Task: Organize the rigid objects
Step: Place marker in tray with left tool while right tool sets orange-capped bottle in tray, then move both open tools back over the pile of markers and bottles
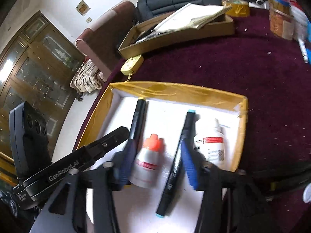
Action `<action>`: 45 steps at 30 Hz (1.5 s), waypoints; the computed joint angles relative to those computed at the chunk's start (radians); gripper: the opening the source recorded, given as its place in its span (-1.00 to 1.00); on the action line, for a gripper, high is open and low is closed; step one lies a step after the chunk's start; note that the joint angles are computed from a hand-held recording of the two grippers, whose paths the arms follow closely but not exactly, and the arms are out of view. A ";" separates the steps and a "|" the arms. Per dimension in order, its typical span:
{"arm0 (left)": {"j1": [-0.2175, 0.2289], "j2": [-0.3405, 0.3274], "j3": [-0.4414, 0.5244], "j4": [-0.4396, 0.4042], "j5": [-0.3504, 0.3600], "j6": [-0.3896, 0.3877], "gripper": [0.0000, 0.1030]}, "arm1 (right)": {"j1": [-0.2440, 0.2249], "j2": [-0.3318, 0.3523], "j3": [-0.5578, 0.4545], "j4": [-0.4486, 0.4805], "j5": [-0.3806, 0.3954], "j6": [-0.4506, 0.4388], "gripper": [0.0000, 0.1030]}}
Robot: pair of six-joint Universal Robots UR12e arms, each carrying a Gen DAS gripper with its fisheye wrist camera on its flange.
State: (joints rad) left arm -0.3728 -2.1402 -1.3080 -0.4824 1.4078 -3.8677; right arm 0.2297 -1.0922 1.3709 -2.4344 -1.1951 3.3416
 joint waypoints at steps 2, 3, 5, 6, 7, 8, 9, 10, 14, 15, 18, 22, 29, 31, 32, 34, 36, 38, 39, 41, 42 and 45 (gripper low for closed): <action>-0.009 0.012 -0.009 0.017 0.012 0.012 -0.64 | -0.016 -0.041 0.049 -0.062 0.001 -0.013 -0.10; -0.014 0.019 -0.013 0.028 0.016 0.018 -0.51 | -0.024 -0.063 0.075 -0.103 -0.009 -0.024 -0.10; -0.028 0.029 -0.016 0.045 0.028 0.032 -0.19 | -0.045 -0.121 0.155 -0.213 -0.040 -0.051 -0.07; -0.037 0.033 -0.015 0.057 0.032 0.040 0.02 | -0.056 -0.148 0.192 -0.263 -0.060 -0.064 0.12; -0.047 0.035 -0.012 0.073 0.034 0.051 0.10 | -0.071 -0.178 0.240 -0.329 -0.099 -0.077 0.25; -0.057 0.033 -0.003 0.080 0.033 0.063 0.20 | -0.085 -0.199 0.273 -0.364 -0.129 -0.081 0.43; -0.067 0.029 0.009 0.081 0.029 0.078 0.26 | -0.099 -0.218 0.304 -0.391 -0.163 -0.079 0.44; -0.078 0.021 0.027 0.077 0.020 0.094 0.27 | -0.117 -0.238 0.337 -0.412 -0.205 -0.066 0.43; -0.128 -0.042 0.140 -0.008 -0.025 0.183 0.27 | -0.226 -0.293 0.456 -0.476 -0.246 0.098 0.43; -0.139 -0.056 0.164 -0.032 -0.023 0.203 0.27 | -0.253 -0.303 0.481 -0.488 -0.230 0.141 0.43; -0.177 -0.113 0.257 -0.126 -0.029 0.279 0.27 | -0.325 -0.322 0.555 -0.551 -0.182 0.241 0.43; -0.227 -0.197 0.399 -0.238 0.007 0.434 0.27 | -0.375 -0.326 0.604 -0.614 -0.138 0.293 0.43; -0.266 -0.286 0.542 -0.343 0.095 0.593 0.26 | -0.412 -0.327 0.635 -0.663 -0.066 0.351 0.43; -0.275 -0.305 0.567 -0.357 0.135 0.629 0.26 | -0.412 -0.324 0.632 -0.646 -0.056 0.347 0.43; -0.281 -0.319 0.587 -0.368 0.172 0.646 0.26 | -0.409 -0.324 0.632 -0.645 -0.061 0.342 0.43; -0.290 -0.332 0.601 -0.368 0.203 0.692 0.28 | -0.406 -0.325 0.635 -0.651 -0.067 0.333 0.43; -0.296 -0.336 0.605 -0.386 0.217 0.717 0.17 | -0.405 -0.326 0.637 -0.648 -0.069 0.327 0.43; -0.300 -0.338 0.611 -0.398 0.213 0.716 0.15 | -0.404 -0.325 0.634 -0.636 -0.071 0.329 0.43; -0.299 -0.329 0.599 -0.398 0.200 0.712 0.14 | -0.405 -0.325 0.633 -0.632 -0.070 0.332 0.43; -0.295 -0.302 0.553 -0.391 0.158 0.697 0.13 | -0.409 -0.324 0.634 -0.627 -0.064 0.345 0.43; -0.293 -0.285 0.524 -0.383 0.147 0.690 0.14 | -0.411 -0.324 0.635 -0.627 -0.061 0.351 0.43; -0.294 -0.233 0.436 -0.348 0.137 0.667 0.14 | -0.417 -0.323 0.636 -0.628 -0.046 0.364 0.43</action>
State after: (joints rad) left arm -0.6666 -2.3729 -0.8720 -0.8309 1.5451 -3.2006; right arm -0.1874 -1.4148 2.0072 -3.0623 -1.2407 3.7060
